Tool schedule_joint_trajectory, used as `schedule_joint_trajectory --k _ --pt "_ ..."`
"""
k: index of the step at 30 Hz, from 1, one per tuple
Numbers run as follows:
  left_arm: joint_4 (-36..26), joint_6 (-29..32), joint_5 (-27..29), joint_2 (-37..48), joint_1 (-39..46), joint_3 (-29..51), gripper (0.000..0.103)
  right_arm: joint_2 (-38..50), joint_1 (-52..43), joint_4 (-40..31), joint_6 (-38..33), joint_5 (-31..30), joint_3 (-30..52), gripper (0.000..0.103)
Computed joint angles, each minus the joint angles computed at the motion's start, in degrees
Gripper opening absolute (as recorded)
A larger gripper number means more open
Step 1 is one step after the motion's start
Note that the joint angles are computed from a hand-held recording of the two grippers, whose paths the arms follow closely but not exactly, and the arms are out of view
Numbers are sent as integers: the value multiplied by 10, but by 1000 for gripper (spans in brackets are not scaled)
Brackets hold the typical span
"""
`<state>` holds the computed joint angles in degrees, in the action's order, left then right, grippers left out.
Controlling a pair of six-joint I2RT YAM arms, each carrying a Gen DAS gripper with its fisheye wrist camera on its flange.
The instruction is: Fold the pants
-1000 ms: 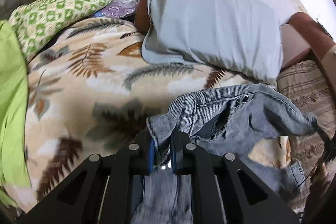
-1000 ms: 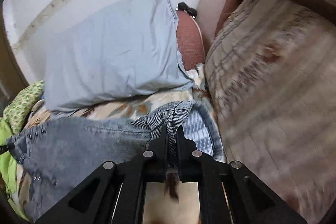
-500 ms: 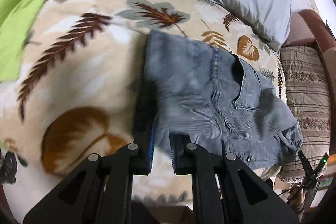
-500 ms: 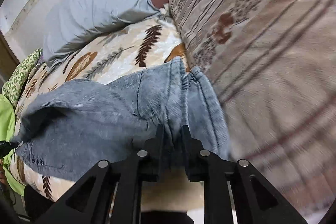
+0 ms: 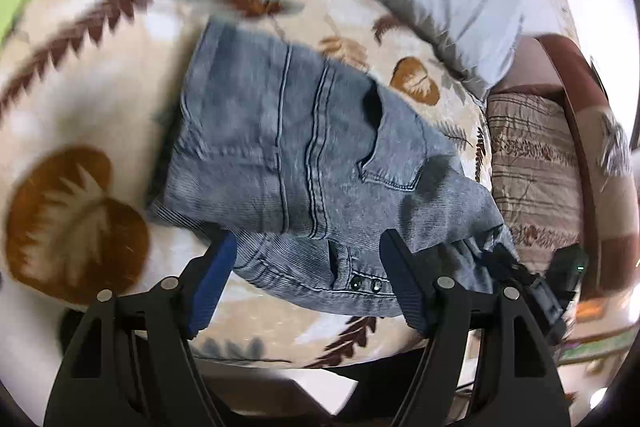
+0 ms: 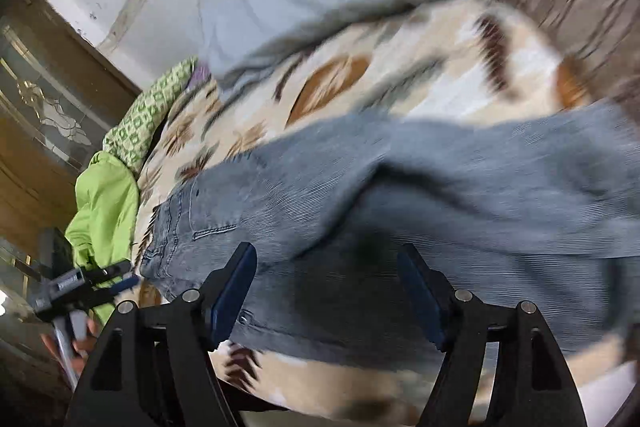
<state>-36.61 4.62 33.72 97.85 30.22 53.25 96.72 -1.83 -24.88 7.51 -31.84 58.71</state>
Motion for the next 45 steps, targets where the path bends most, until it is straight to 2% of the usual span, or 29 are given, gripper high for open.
schedule_joint_trajectory --k 3,10,11,12,13,14,15,16,20,23,26,29,31,35,36,38,40,42,45 --pt "19 -32 4 29 -8 -1 74 57 34 29 46 13 22 74" --pt "55 -84 -3 63 -40 19 73 117 38 103 130 8 25 75" --pt "62 -92 -6 66 -43 21 67 126 36 115 139 1 25 73" --pt "68 -100 -9 69 -46 25 56 135 36 125 146 -5 28 63" --pt "68 -102 -17 72 -49 32 29 144 41 127 151 -2 36 35" --pt "58 -96 -20 77 -49 45 10 152 45 120 149 2 46 17" --pt "45 -91 -11 81 -40 56 11 162 48 113 145 -2 56 3" --pt "40 -91 -3 77 -32 59 11 157 50 121 149 -4 51 3" --pt "24 -58 22 13 12 46 11 78 45 142 139 -41 4 2" --pt "5 -19 27 -22 41 29 11 -5 43 114 103 -55 -37 2" --pt "-3 11 22 -8 66 13 11 -50 37 84 81 -77 -85 2" --pt "16 -1 -6 42 64 2 11 -45 36 66 56 -79 -125 2" --pt "34 -14 -18 60 60 -4 11 -11 38 76 60 -79 -138 3" --pt "40 -19 -21 48 53 -11 11 35 27 85 69 -87 -138 8" --pt "37 -17 -18 43 53 -10 11 24 13 80 68 -90 -140 11" --pt "31 -13 -8 35 55 -8 12 -10 -23 72 65 -80 -147 27" --pt "23 -4 3 39 61 -4 17 -51 -94 69 62 -72 -161 57" --pt "26 -7 4 49 59 -2 21 -81 -179 58 58 -61 -165 65" --pt "32 -21 -1 61 49 0 23 -61 -275 38 55 -64 -140 65"
